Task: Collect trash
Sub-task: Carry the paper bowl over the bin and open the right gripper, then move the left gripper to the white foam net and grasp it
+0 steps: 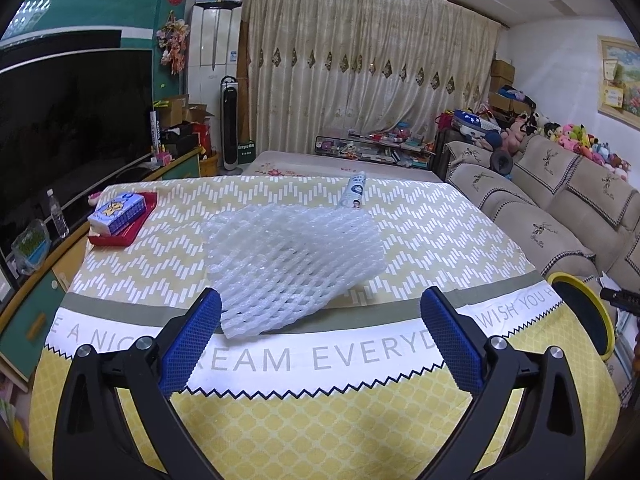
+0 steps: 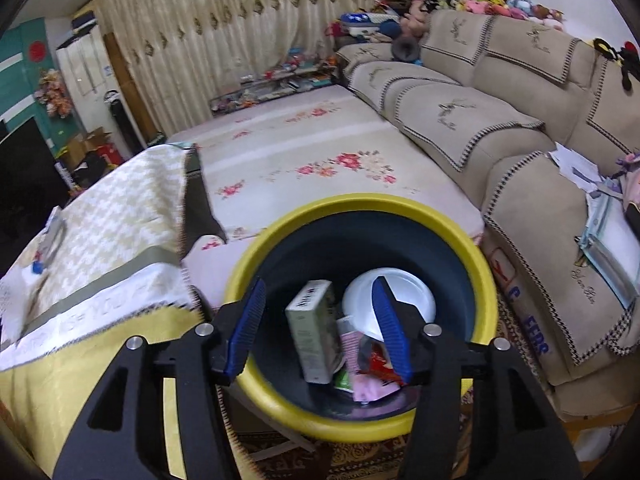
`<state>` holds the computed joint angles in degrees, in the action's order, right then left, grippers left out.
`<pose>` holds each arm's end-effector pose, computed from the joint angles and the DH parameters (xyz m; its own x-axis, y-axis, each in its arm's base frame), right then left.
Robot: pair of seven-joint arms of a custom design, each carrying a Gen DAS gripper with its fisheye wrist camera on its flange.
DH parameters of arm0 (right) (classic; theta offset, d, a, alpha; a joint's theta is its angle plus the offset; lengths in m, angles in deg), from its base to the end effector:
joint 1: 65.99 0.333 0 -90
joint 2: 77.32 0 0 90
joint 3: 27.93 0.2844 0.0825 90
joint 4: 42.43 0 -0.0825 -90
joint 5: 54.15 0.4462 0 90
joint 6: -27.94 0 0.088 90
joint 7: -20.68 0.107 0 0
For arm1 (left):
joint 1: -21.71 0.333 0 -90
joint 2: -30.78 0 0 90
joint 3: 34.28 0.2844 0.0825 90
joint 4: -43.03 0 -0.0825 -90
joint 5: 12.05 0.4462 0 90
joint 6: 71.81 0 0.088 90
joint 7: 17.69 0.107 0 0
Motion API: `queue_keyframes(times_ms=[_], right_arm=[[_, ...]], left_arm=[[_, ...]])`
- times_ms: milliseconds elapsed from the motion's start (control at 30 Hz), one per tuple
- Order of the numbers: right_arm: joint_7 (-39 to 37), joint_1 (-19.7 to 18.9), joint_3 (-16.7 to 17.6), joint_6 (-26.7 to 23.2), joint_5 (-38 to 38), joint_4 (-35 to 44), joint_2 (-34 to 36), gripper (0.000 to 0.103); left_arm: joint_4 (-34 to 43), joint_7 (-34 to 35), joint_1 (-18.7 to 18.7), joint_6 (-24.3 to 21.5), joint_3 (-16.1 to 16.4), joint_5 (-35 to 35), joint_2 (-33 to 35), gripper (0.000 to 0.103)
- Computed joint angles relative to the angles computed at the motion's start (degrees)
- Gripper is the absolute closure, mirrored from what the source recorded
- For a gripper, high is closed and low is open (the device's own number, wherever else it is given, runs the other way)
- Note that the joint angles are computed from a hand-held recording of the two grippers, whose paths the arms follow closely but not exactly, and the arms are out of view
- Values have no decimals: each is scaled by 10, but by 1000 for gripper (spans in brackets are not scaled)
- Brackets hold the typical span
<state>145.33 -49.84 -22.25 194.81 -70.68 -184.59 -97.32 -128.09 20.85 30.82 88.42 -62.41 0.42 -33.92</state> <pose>0.4933 0.2170 0.4430 0.0997 -0.9837 -0.1499 -0.7163 0.0336 -0.6970 0.3696 -0.0920 0.4528 0.3834 -0.9189 0.0925 -0.4633 -0.2780 -0.8415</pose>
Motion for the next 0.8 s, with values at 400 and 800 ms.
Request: queue_keyframes(times_ms=[400,800], right_arm=[[-28,28,-11,34,8,-20,-23,43],[-78,55,-37,44,74,-19,-6,42]], left_arm=[[44,7,19,-70,29,-8,66,5],[122,-16,58,-115,54,41,184,5]])
